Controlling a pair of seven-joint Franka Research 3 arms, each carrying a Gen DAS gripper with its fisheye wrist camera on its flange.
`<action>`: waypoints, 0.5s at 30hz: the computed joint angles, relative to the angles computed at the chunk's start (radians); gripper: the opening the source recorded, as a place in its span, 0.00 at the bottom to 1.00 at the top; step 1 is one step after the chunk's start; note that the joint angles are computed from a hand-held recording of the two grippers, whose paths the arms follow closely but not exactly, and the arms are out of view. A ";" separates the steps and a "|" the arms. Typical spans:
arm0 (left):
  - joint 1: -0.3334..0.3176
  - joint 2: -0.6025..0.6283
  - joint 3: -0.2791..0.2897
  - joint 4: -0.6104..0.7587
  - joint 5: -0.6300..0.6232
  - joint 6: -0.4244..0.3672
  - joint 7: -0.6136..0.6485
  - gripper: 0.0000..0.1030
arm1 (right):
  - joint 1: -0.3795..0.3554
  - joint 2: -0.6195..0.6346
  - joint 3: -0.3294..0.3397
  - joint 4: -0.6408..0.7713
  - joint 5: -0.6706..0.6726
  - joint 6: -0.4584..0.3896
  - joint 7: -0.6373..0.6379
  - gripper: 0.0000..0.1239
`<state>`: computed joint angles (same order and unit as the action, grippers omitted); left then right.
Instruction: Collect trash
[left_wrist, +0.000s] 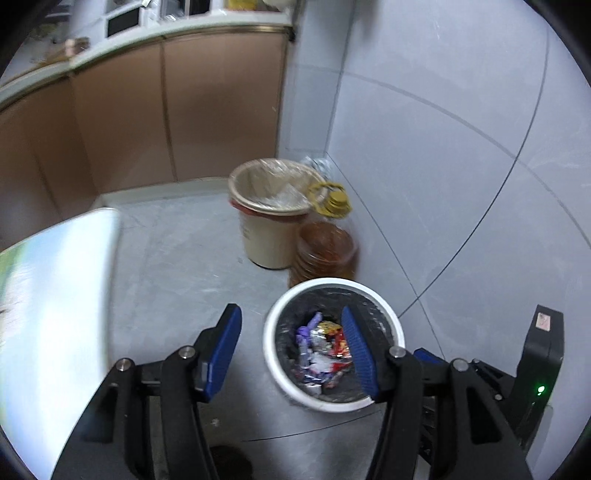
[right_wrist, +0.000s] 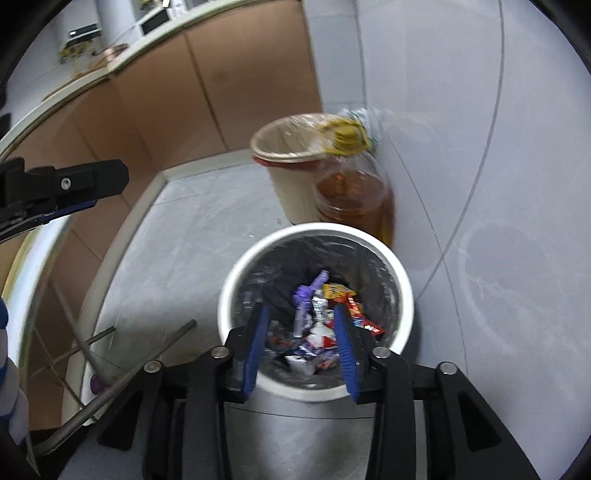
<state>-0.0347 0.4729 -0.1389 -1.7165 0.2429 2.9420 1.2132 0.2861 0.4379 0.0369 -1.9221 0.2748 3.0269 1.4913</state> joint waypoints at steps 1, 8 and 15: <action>-0.029 -0.053 0.048 -0.066 0.036 0.033 -0.042 0.53 | 0.002 -0.021 0.011 -0.020 0.001 0.010 -0.009 0.32; -0.157 -0.331 0.286 -0.373 0.402 0.135 -0.424 0.60 | 0.028 -0.175 0.084 -0.152 0.033 0.076 -0.073 0.40; -0.097 -0.585 0.314 -0.559 0.932 0.085 -0.899 0.68 | 0.136 -0.313 0.037 -0.263 -0.039 0.124 -0.018 0.52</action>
